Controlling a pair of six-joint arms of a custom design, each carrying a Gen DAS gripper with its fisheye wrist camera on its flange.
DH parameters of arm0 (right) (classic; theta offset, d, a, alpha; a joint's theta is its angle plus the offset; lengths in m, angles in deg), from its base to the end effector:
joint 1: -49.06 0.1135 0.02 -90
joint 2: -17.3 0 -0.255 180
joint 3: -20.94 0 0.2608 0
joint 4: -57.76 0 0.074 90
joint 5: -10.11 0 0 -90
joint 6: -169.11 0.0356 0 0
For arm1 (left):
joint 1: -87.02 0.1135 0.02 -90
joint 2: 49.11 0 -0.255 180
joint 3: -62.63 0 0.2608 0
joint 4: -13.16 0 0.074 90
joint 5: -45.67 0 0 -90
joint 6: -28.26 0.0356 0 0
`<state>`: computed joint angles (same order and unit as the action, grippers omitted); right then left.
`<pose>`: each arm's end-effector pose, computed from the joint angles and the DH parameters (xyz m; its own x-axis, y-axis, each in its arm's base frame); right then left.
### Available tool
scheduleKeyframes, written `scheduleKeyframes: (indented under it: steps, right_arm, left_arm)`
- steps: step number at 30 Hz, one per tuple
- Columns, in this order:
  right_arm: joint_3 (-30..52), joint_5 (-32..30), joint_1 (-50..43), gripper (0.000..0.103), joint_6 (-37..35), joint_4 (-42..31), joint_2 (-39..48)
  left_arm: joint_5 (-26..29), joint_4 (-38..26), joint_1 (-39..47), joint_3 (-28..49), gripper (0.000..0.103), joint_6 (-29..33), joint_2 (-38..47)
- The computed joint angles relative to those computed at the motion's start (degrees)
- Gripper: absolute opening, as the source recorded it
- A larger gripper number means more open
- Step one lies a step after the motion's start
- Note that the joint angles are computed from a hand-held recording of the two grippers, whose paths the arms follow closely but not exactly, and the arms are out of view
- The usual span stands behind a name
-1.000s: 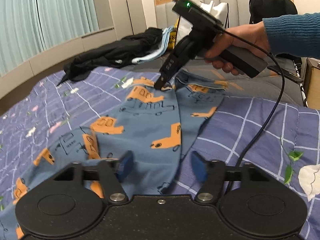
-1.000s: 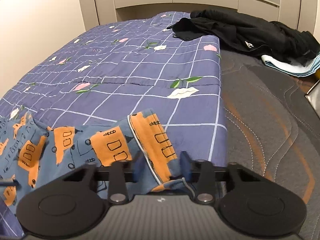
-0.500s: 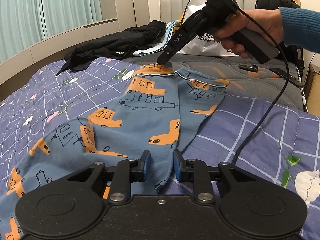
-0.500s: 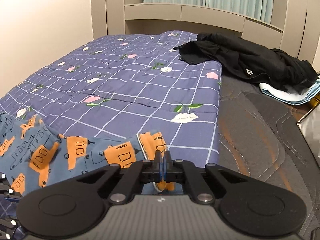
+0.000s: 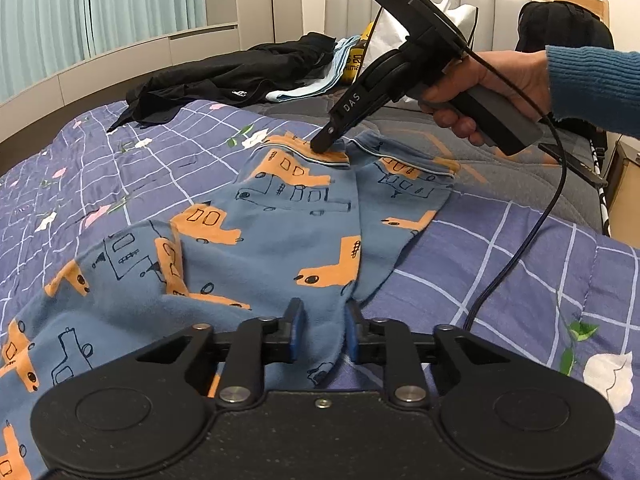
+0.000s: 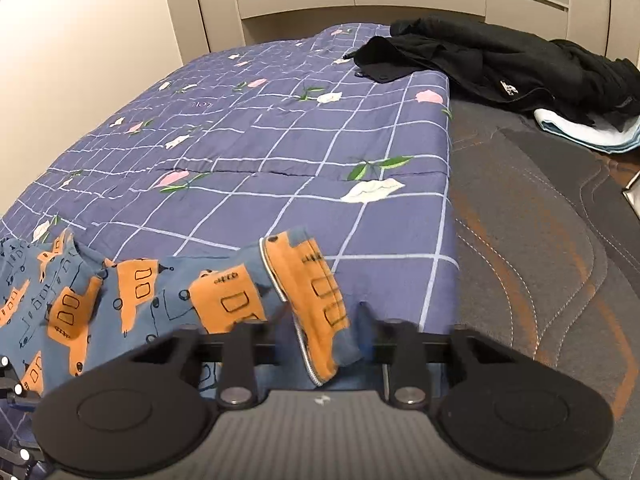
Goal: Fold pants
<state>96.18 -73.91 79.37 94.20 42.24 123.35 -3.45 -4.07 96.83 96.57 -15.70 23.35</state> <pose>0.3386 0.1936 0.1458 -0.7174 -0.1195 -0.6863 -0.2621 0.9591 0.1070 0.2050 0.0118 0.1108 -0.3969 0.4837 -0.7801 0.7488 0.6621 0.0296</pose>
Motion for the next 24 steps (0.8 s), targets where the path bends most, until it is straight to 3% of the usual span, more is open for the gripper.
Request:
scheduleKeyframes:
  steps: [2, 9, 15, 19, 24]
  right_arm:
    - [-0.90, 1.41, 0.44, 0.003, -0.32, 0.96, -0.98]
    - [-7.26, 6.70, 3.03, 0.002, -0.99, 2.77, -11.03]
    - [-12.32, 13.50, 6.58, 0.002, 0.11, -0.58, -21.66]
    - [-18.23, 17.31, 8.79, 0.002, 4.48, -3.24, -28.02]
    - [-25.99, 17.93, 10.14, 0.002, 11.64, -2.84, -29.75]
  left_arm:
    - [0.46, 0.02, 0.20, -0.05, 0.009, -0.51, -0.20]
    - [2.92, -2.37, 2.13, 0.67, 0.007, -2.81, -3.04]
    - [3.96, -5.21, 2.34, 1.45, 0.007, -2.63, -5.84]
    - [3.55, -6.15, 2.00, 1.41, 0.007, -0.88, -5.75]
    - [1.75, -4.61, 0.94, 0.57, 0.008, -0.20, -3.98]
